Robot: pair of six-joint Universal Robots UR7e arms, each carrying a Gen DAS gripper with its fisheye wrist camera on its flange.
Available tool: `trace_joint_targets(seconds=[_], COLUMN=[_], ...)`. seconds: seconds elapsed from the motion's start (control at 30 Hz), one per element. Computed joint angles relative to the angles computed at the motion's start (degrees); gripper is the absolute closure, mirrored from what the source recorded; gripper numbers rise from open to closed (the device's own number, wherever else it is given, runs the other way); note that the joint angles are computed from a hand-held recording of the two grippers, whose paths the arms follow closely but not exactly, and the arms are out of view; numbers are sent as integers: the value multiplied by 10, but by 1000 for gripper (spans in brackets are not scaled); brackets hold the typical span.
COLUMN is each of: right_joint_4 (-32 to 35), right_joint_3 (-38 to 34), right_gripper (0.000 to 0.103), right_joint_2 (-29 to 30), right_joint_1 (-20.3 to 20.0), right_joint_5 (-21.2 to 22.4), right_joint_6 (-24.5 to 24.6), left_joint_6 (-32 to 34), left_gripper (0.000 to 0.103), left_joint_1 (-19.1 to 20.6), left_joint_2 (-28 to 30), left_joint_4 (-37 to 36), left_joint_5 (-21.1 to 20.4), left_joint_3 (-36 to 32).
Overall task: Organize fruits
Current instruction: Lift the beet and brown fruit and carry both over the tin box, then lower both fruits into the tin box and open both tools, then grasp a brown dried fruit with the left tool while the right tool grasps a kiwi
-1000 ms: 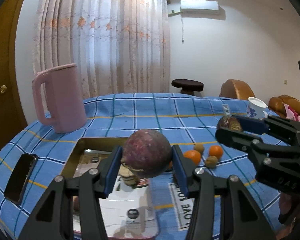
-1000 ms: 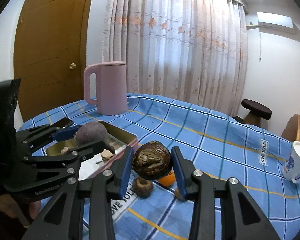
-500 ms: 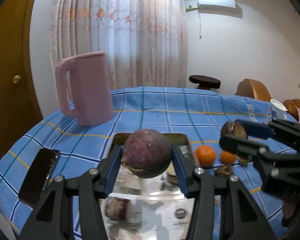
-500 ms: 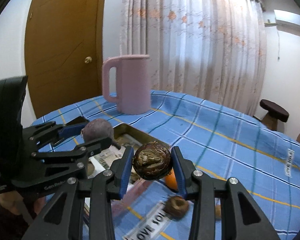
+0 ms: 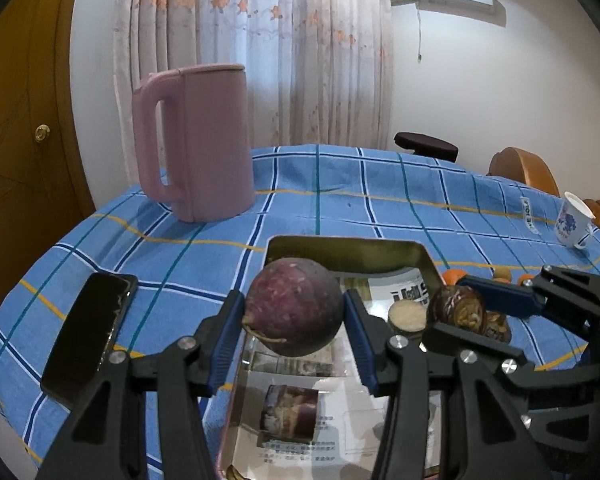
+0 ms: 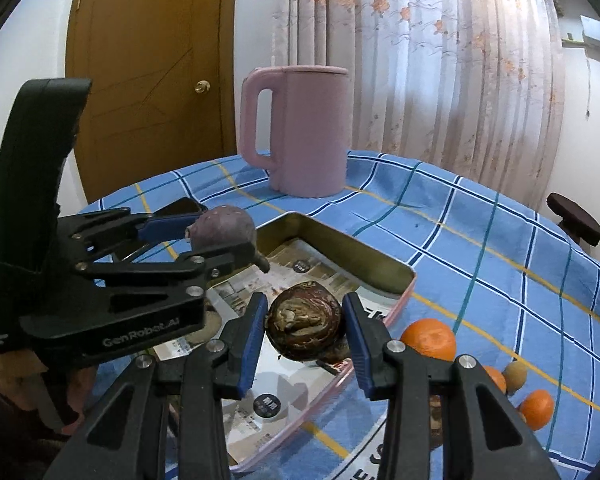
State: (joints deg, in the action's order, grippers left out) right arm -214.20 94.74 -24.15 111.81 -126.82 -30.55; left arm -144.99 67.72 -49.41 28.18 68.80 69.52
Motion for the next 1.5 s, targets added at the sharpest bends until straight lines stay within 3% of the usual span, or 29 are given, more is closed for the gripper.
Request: trace_joint_targets(seconds=[0.57,0.7,0.77,0.83,0.87,0.93,1.07,1.27,1.5], right_joint_4=[43,31,29,7,-5,-46,-112,-143,-113], right_joint_3=[-2,-3,5,13,19,41,93,156,159], right_gripper=[62,44,44,44,44,42,39,39,39], right_joint_2=[5,9,3,3,0,-8,-35,-72,-81], right_joint_1=[-4,-4,-6,-3,-1,5,7,-16,-36], right_joint_5=[-8,-15,-8,-9,-11,-23,-55,-124,-113], right_joint_6=[1,-2,5,-4,-9,-26,-35,13,56], left_joint_6=[-2,-1,5,10,9,8,1,-13,-23], left_gripper=[51,49,43,25,20,0,0,0,0], left_joint_1=[3,3,1,-1,-1,-3,-6,-11,-25], left_joint_2=[24,21,14,0,-6,-22,-40,-42,-38], left_joint_4=[35,33,29,14,6,-11,-33,-39,-39], left_joint_5=[-18,-17,-14,-8,-5,5,21,37,24], left_joint_3=[-21,-17,-9,5,12,29,57,80,95])
